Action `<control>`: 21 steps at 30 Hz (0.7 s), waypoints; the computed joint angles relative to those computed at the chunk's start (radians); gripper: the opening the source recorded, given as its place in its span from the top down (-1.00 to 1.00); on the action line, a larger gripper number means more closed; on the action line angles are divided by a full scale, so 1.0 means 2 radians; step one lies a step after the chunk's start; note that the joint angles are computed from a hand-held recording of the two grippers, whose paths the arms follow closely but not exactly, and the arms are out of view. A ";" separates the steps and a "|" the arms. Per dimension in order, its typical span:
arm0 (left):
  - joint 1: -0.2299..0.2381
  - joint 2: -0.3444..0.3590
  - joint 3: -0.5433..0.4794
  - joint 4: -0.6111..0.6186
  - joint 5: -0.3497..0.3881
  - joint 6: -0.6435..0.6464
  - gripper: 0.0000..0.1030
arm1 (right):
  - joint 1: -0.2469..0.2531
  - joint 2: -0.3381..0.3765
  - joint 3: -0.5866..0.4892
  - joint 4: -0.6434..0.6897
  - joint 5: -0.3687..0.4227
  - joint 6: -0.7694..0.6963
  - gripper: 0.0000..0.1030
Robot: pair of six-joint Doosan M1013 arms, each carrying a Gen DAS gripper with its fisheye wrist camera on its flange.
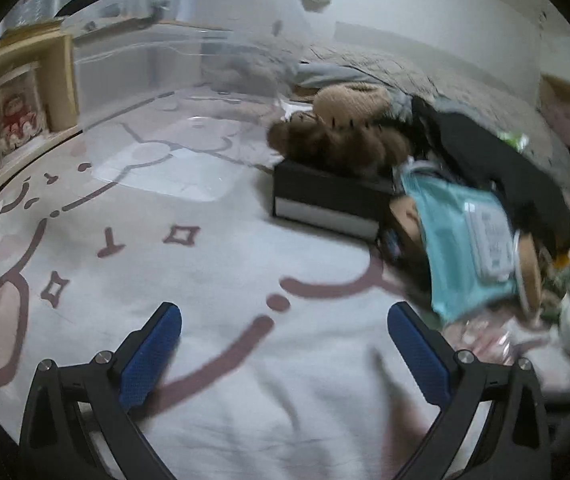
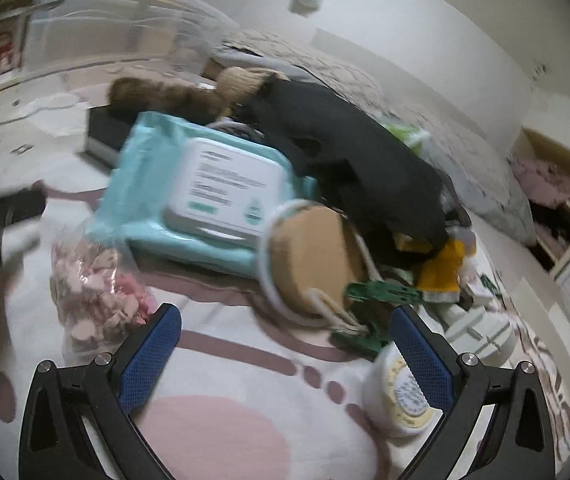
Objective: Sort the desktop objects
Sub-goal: 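Lower the right gripper around the white tape measure and close it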
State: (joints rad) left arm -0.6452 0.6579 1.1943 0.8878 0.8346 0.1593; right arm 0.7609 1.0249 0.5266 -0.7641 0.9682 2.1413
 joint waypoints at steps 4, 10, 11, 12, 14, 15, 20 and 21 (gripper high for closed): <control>0.003 -0.008 0.005 -0.002 -0.003 -0.013 -1.00 | 0.001 -0.001 -0.002 0.031 -0.018 -0.017 -1.00; 0.004 -0.010 0.006 -0.015 -0.004 0.001 -1.00 | -0.004 -0.013 0.009 0.102 -0.045 -0.056 -1.00; 0.003 -0.009 0.005 -0.012 -0.001 0.001 -1.00 | -0.003 -0.018 0.018 0.100 -0.047 -0.045 -1.00; 0.001 -0.009 0.005 -0.007 0.004 0.001 -1.00 | -0.003 -0.022 0.027 0.092 -0.048 -0.029 -1.00; -0.001 -0.009 0.005 -0.003 0.007 0.005 -1.00 | -0.005 -0.032 0.042 0.081 -0.049 -0.003 -1.00; -0.002 -0.009 0.006 -0.004 0.008 0.006 -1.00 | -0.005 -0.034 0.045 0.078 -0.049 0.005 -1.00; -0.007 -0.014 0.010 -0.007 0.000 0.015 -1.00 | -0.010 -0.054 0.072 0.037 -0.054 0.073 -1.00; -0.009 -0.014 0.009 -0.004 -0.001 0.018 -1.00 | -0.013 -0.058 0.077 0.027 -0.050 0.092 -1.00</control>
